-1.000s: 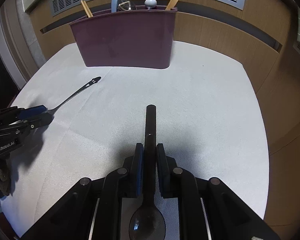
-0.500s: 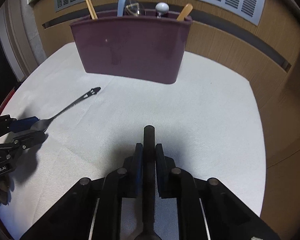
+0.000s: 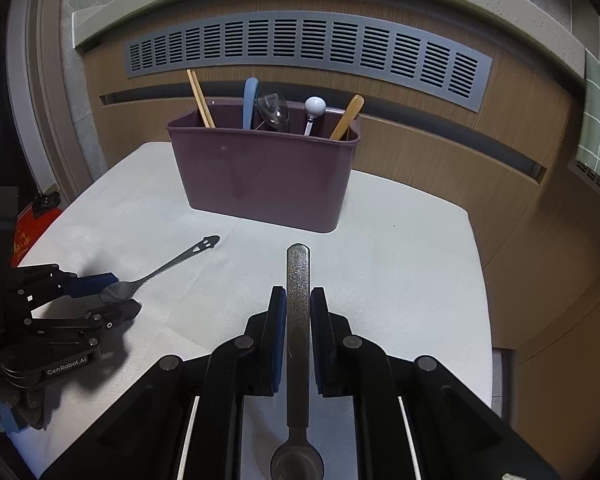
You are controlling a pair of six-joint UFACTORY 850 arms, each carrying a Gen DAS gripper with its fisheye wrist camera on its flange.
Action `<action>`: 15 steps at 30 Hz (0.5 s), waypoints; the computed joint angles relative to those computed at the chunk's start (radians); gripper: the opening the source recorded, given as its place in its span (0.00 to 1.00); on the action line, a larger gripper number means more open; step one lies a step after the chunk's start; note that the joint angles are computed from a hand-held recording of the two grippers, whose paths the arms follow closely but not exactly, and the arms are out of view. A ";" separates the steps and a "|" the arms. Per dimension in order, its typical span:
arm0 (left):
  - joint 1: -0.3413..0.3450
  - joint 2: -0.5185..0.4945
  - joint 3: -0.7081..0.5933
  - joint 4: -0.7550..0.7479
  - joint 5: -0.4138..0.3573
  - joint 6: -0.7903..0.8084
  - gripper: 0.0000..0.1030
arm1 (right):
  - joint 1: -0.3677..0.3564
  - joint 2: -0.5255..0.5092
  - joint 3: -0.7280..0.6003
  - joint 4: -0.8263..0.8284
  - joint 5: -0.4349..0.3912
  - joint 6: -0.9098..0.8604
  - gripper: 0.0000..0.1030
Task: Organize utensils
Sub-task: 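Raise the smiley-face spoon with the left tool while the right tool lifts the dark spoon over the caddy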
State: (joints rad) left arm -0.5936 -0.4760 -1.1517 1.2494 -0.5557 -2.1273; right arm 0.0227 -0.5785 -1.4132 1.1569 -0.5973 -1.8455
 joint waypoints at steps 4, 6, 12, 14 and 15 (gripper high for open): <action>-0.036 0.069 0.064 0.177 -0.145 -0.182 0.28 | -0.021 0.005 -0.008 0.012 -0.019 0.011 0.10; -0.044 0.095 0.079 0.214 -0.185 -0.201 0.28 | -0.026 0.005 -0.014 0.026 -0.019 0.006 0.10; -0.057 0.128 0.083 0.262 -0.267 -0.186 0.28 | -0.027 0.009 -0.014 0.075 -0.027 -0.014 0.10; -0.056 0.133 0.079 0.267 -0.274 -0.174 0.28 | -0.024 0.012 -0.011 0.086 -0.025 -0.027 0.10; -0.056 0.134 0.076 0.267 -0.277 -0.166 0.28 | -0.023 0.013 -0.010 0.090 -0.023 -0.031 0.10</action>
State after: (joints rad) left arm -0.6499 -0.3418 -1.0760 1.5160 -0.8329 -2.2931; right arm 0.0001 -0.5652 -1.4231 1.2472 -0.6206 -1.8766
